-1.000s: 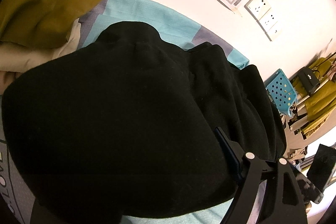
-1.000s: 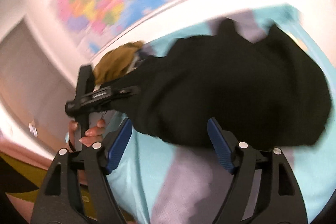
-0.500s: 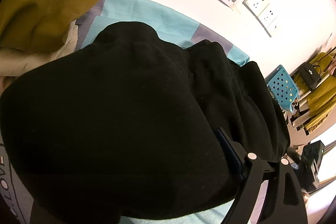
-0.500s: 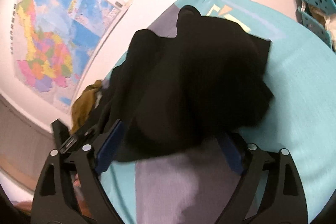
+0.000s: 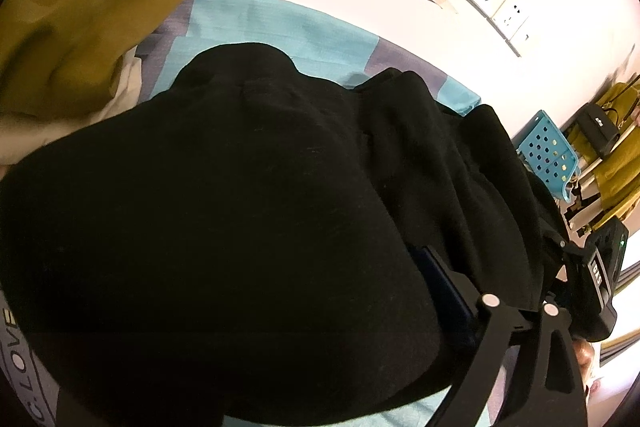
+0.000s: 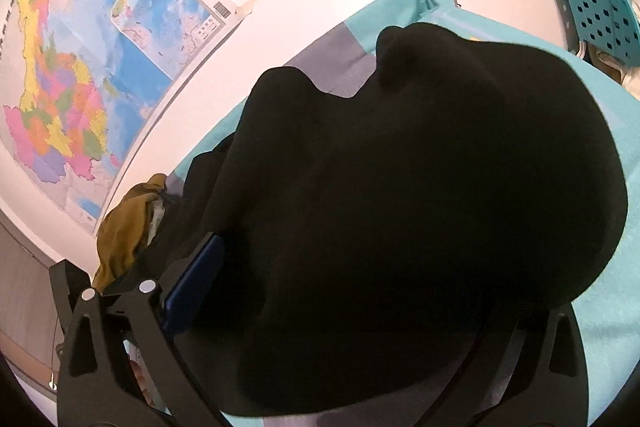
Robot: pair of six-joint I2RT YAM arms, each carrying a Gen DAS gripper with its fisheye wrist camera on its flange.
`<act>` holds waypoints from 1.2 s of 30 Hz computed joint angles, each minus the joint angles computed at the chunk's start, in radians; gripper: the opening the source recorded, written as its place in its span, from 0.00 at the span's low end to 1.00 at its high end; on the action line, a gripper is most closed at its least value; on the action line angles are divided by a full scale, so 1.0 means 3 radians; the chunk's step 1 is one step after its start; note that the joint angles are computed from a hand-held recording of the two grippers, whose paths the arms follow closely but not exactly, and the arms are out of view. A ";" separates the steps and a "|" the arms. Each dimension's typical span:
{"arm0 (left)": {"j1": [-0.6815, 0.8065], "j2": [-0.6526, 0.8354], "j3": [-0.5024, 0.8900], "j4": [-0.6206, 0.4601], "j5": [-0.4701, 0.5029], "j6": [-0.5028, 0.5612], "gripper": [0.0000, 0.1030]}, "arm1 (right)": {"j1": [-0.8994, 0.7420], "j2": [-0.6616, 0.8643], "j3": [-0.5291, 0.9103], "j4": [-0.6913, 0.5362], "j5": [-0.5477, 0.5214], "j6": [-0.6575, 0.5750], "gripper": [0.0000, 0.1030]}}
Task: Fold large clothes
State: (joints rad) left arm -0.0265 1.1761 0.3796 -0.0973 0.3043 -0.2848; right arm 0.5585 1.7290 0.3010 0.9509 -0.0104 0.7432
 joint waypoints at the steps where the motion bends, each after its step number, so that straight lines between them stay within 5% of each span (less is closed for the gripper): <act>1: -0.0029 0.0018 0.0019 -0.0005 -0.0046 -0.0018 0.91 | 0.0006 0.0007 0.0026 -0.0020 0.0004 -0.0016 0.95; 2: -0.0069 0.0051 0.0057 -0.0027 -0.0110 -0.0059 0.91 | 0.0019 0.0005 0.0040 -0.0046 0.0021 -0.0046 0.85; 5: -0.0121 0.0137 0.0174 -0.0125 -0.0206 -0.0145 0.89 | -0.0079 -0.0075 -0.0006 -0.0021 -0.0106 -0.0111 0.36; 7: -0.0077 0.0194 0.0204 -0.0097 -0.0196 -0.0151 0.84 | -0.0244 -0.0041 -0.0002 0.0063 -0.0447 -0.0090 0.40; 9: -0.0023 0.0253 0.0209 -0.0001 -0.0139 -0.0189 0.84 | -0.0286 0.0090 0.0090 0.0106 -0.0689 -0.0093 0.83; 11: -0.0032 0.0325 0.0222 0.0095 -0.0154 -0.0150 0.84 | -0.0197 0.0163 0.0204 0.0001 -0.0601 -0.0123 0.77; 13: -0.0091 0.0341 0.0283 0.0014 -0.0261 -0.0150 0.71 | -0.0164 0.0222 0.0272 -0.0020 -0.0534 -0.0167 0.58; 14: -0.0097 0.0340 0.0312 -0.0028 -0.0249 -0.0128 0.66 | -0.0207 0.0249 0.0277 0.0018 -0.0623 -0.0141 0.36; 15: -0.0095 0.0335 0.0350 -0.0087 -0.0235 -0.0101 0.55 | -0.0283 0.0266 0.0261 0.0092 -0.0761 -0.0103 0.25; 20: 0.0058 0.0071 0.0620 -0.0534 -0.0018 0.0162 0.32 | -0.0321 -0.0283 -0.0002 0.0285 -0.0967 -0.0140 0.20; 27: 0.0390 -0.0413 0.1435 -0.1284 0.0197 0.0595 0.28 | 0.0109 -0.1545 0.0466 -0.0840 -0.0657 -0.0514 0.19; 32: 0.1163 -0.0352 0.2279 -0.1711 0.0524 0.1013 0.28 | 0.0432 -0.1312 0.1417 -0.1226 -0.0524 -0.0784 0.19; 36: 0.1933 0.0075 0.3067 -0.1921 0.0701 0.1180 0.28 | 0.0738 -0.0511 0.2648 -0.1350 -0.0626 -0.0894 0.19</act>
State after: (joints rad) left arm 0.5535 1.1987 1.2996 -0.6736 0.5146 0.0691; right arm 0.7799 1.5756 1.0954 0.5458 -0.1982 0.4750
